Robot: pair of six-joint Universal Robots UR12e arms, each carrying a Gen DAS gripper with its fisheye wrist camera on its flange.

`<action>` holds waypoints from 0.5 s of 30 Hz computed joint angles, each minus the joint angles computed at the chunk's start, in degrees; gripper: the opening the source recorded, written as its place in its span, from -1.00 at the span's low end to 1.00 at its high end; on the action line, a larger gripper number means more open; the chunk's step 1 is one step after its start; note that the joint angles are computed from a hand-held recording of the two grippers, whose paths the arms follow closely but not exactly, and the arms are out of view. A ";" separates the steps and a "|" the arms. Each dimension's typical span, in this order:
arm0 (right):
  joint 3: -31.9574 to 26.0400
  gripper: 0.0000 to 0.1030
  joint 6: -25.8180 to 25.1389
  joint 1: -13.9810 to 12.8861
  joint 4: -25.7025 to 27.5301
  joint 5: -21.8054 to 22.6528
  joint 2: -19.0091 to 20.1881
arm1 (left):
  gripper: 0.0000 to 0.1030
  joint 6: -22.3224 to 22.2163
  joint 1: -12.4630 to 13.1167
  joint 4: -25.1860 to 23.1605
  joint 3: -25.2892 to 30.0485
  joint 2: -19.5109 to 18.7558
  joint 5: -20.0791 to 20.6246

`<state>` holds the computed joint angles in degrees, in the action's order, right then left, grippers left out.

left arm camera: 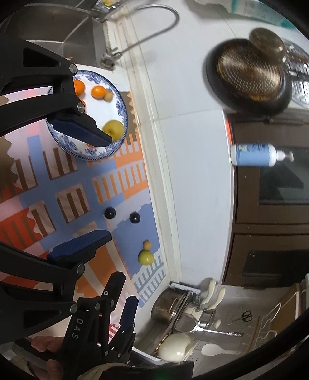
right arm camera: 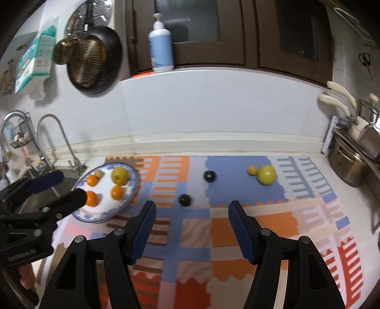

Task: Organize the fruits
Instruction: 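Move both grippers over the mat toward the dark plums and grapefruit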

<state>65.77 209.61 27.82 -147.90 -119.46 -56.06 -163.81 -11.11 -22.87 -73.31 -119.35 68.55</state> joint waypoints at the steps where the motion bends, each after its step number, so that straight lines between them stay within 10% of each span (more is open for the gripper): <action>1: 0.09 0.24 0.32 -0.15 0.61 -0.19 -0.12 | 0.40 0.59 -0.24 -0.69 0.51 -0.22 0.23; 15: 2.11 0.24 2.85 -2.37 4.32 -4.35 -2.06 | 0.40 3.75 -2.85 -10.06 8.95 -4.43 -0.71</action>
